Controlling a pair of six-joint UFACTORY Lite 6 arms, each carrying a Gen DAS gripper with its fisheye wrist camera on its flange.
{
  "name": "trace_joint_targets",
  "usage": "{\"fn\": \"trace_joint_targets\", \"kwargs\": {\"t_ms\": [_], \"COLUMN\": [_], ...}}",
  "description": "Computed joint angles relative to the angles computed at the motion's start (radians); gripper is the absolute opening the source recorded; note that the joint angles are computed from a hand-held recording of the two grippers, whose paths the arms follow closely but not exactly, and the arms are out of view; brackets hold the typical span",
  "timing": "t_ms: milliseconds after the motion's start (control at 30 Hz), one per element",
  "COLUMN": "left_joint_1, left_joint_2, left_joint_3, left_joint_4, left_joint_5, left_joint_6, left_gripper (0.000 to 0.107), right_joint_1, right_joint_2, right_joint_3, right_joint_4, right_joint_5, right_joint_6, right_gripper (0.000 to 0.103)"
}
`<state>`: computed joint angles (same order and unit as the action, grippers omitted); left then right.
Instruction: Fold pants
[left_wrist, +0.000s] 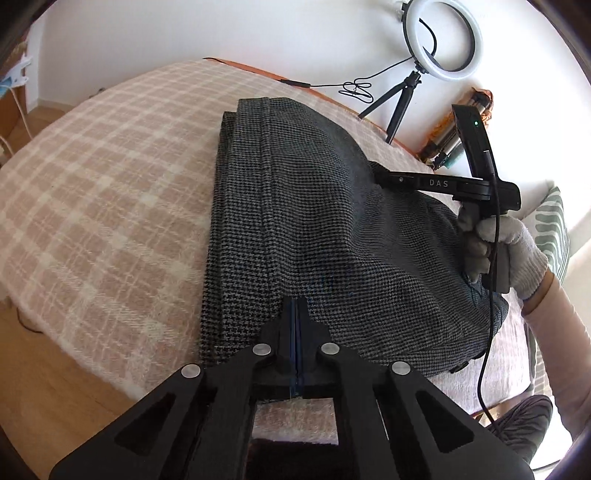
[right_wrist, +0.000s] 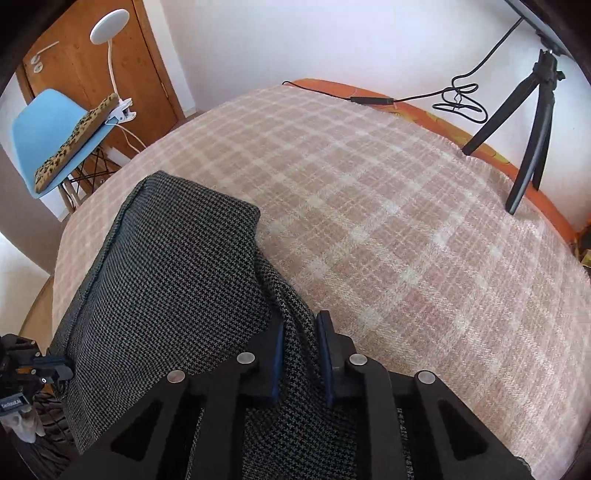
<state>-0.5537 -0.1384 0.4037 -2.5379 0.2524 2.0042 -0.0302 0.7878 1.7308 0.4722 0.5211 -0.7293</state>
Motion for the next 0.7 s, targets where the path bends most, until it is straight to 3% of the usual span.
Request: {"fn": "trace_joint_targets", "kwargs": {"t_ms": [67,100,167,233,400,567,667,700], "left_joint_1": [0.051,0.053,0.028,-0.006,-0.087,-0.171,-0.231,-0.254], "left_joint_2": [-0.035,-0.048,-0.065,-0.079,-0.107,-0.100,-0.033,-0.002], "left_joint_3": [-0.064,-0.074,-0.064,-0.039,0.039,0.133,0.203,0.233], "left_joint_4": [0.078,0.076,0.067,0.021,-0.172,-0.060,0.009,0.015], "left_joint_5": [0.092,0.096,0.053,0.009,-0.107,-0.143,-0.129,-0.133], "left_joint_6": [-0.040,-0.041,-0.039,0.004,0.182,0.067,-0.018,-0.025], "left_gripper": [0.002,0.002,0.002,0.004,0.037,0.041,0.054,0.054], "right_joint_1": [-0.017,-0.020,-0.032,-0.066,-0.208,-0.459,-0.613,-0.662], "right_joint_2": [0.035,0.025,-0.040,-0.118,-0.470,-0.752,-0.814,-0.822], "right_joint_3": [0.047,0.032,-0.044,-0.120,-0.485,-0.791,-0.884,-0.907], "right_joint_4": [0.015,0.042,0.118,0.203,0.415,0.458,0.450,0.450], "right_joint_5": [0.032,0.027,0.004,0.024,0.021,0.058,0.093,0.107], "right_joint_6": [0.004,-0.029,-0.115,-0.197,-0.394,-0.460,-0.474,-0.478], "right_gripper": [0.015,0.025,0.038,0.042,0.060,0.062,0.064,0.064]}}
